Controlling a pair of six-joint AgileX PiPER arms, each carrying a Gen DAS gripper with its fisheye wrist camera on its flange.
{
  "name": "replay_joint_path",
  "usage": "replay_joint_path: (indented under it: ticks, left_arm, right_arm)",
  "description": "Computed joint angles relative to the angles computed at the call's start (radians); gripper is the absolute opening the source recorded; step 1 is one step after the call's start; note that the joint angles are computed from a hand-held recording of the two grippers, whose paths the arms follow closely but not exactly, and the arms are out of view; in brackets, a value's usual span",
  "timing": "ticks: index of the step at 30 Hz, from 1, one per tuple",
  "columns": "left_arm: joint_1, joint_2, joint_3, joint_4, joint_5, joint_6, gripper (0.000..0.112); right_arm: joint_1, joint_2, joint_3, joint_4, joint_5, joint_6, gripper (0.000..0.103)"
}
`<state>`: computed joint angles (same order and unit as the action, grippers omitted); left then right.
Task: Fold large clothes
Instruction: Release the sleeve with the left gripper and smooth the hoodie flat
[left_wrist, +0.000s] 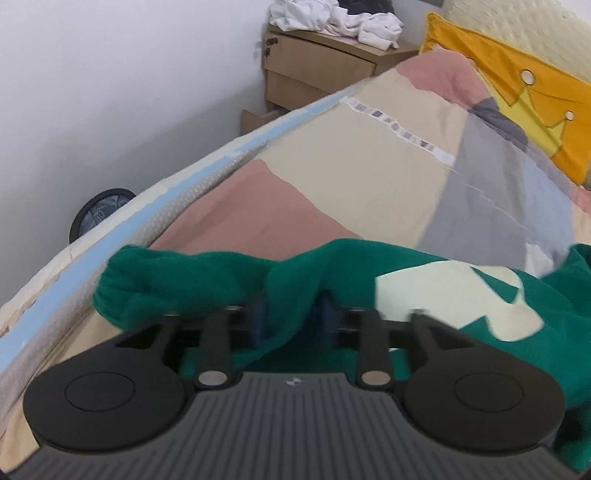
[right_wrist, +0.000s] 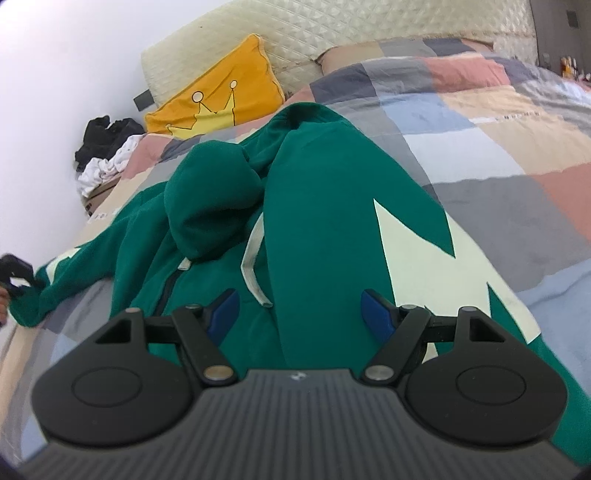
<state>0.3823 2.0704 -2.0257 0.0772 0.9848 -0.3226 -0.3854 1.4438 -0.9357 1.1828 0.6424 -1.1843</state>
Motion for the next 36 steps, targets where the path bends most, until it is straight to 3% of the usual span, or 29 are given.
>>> replay_joint_path:
  ticks: [3,11,15,18,23,29,31,36]
  left_arm:
    - [-0.033,-0.123,0.141,0.020,-0.028,-0.018,0.058]
    - [-0.185,-0.501,0.505,-0.028,-0.053,-0.083,0.059]
    - [-0.380,-0.663,0.635,0.047,-0.044,-0.213,0.059]
    - [-0.595,-0.730,0.682,0.164,-0.029,-0.374,0.059]
    - [-0.942,-0.749,0.674,0.286,-0.002,-0.625,0.059]
    - [-1.354,-0.628,0.590,0.544,0.056,-0.911,0.059]
    - [-1.428,-0.578,0.565,0.597,0.065,-0.938,0.059]
    - [-1.502,-0.529,0.618,0.673,-0.005,-1.044,0.059]
  right_arm:
    - [-0.012,-0.025,0.010,-0.008,-0.004,-0.016,0.075]
    - [-0.144,-0.045,0.005,-0.029,0.062,0.025,0.075]
    - [-0.190,-0.053,0.003,-0.095,0.046,0.062,0.075]
    - [-0.241,-0.032,-0.015,-0.146,0.053,0.136,0.075]
    - [-0.341,0.029,-0.066,-0.187,0.103,0.288,0.075]
    - [-0.426,0.093,-0.112,-0.260,0.144,0.435,0.075]
    - [-0.437,0.102,-0.113,-0.285,0.143,0.455,0.075]
    - [-0.440,0.130,-0.125,-0.334,0.184,0.488,0.075]
